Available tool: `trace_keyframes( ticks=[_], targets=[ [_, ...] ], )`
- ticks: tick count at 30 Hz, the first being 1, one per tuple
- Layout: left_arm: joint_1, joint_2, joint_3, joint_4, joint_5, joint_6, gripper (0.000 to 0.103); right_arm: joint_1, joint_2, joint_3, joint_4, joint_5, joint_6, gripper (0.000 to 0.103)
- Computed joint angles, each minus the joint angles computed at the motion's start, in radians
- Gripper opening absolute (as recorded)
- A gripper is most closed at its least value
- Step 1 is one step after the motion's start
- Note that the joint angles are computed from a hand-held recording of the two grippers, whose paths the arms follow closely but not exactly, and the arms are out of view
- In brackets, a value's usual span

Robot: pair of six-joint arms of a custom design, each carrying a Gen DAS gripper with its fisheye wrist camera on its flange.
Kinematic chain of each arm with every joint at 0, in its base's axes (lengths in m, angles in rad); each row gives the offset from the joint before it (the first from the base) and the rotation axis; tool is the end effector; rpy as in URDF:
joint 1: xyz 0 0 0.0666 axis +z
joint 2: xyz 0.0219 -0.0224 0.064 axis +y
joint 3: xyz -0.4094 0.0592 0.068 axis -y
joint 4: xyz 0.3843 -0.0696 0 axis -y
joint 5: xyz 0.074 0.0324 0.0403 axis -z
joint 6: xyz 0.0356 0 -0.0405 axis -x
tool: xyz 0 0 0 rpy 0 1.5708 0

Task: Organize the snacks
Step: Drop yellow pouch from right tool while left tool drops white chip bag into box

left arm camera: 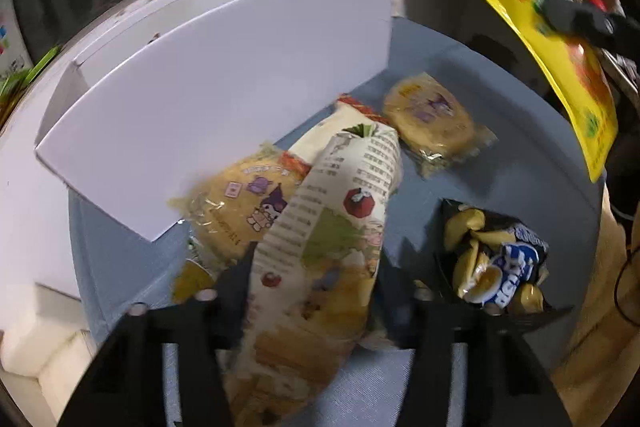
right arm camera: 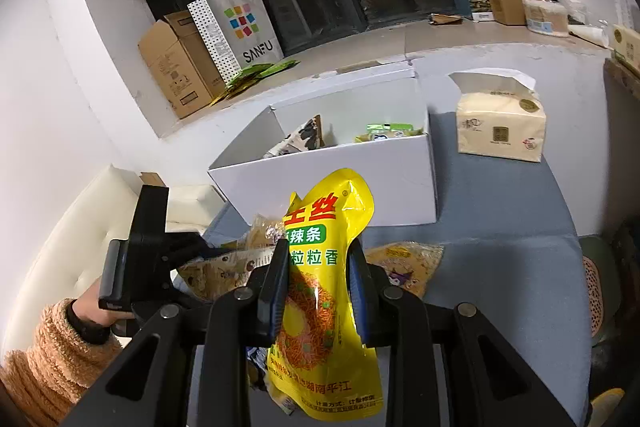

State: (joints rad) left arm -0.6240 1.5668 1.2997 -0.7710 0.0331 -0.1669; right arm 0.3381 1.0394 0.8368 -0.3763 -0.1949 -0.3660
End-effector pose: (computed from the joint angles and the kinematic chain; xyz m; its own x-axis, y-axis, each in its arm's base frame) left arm 0.4166 -0.3018 0.3443 -0.5901 0.6294 -0.5055 0.7054 0.7065 0.0563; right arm 0.3191 0.1191 0.3809 -0.6531 0.1425 -0.7437 -0.2620 0.8790 0.3985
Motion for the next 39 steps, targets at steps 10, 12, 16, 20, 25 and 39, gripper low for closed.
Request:
trace_keyframes(
  ticks=[10,12,16,20,25,39],
  targets=[
    [0.031,-0.16,-0.12,0.241,0.053,0.15,0.034,0.002,0.002,-0.003,0.012,-0.007,-0.012,0.029],
    [0.048,-0.179,-0.116,0.271,0.094,0.2,0.034,0.005,0.004,0.005,0.018,-0.005,-0.008,0.029],
    [0.1,-0.215,-0.109,0.392,0.143,0.334,0.034,0.0,0.023,0.051,0.026,0.009,0.006,0.029],
    [0.143,-0.182,-0.028,0.435,0.147,0.416,0.034,-0.016,0.086,0.164,0.02,0.019,0.033,0.029],
    [0.169,-0.058,0.132,0.411,0.118,0.488,0.034,-0.038,0.222,0.355,-0.019,0.016,0.045,0.029],
    [0.177,0.1,0.338,0.257,0.028,0.44,0.103,-0.085,0.451,0.583,-0.077,0.057,-0.009,0.103]
  ],
)
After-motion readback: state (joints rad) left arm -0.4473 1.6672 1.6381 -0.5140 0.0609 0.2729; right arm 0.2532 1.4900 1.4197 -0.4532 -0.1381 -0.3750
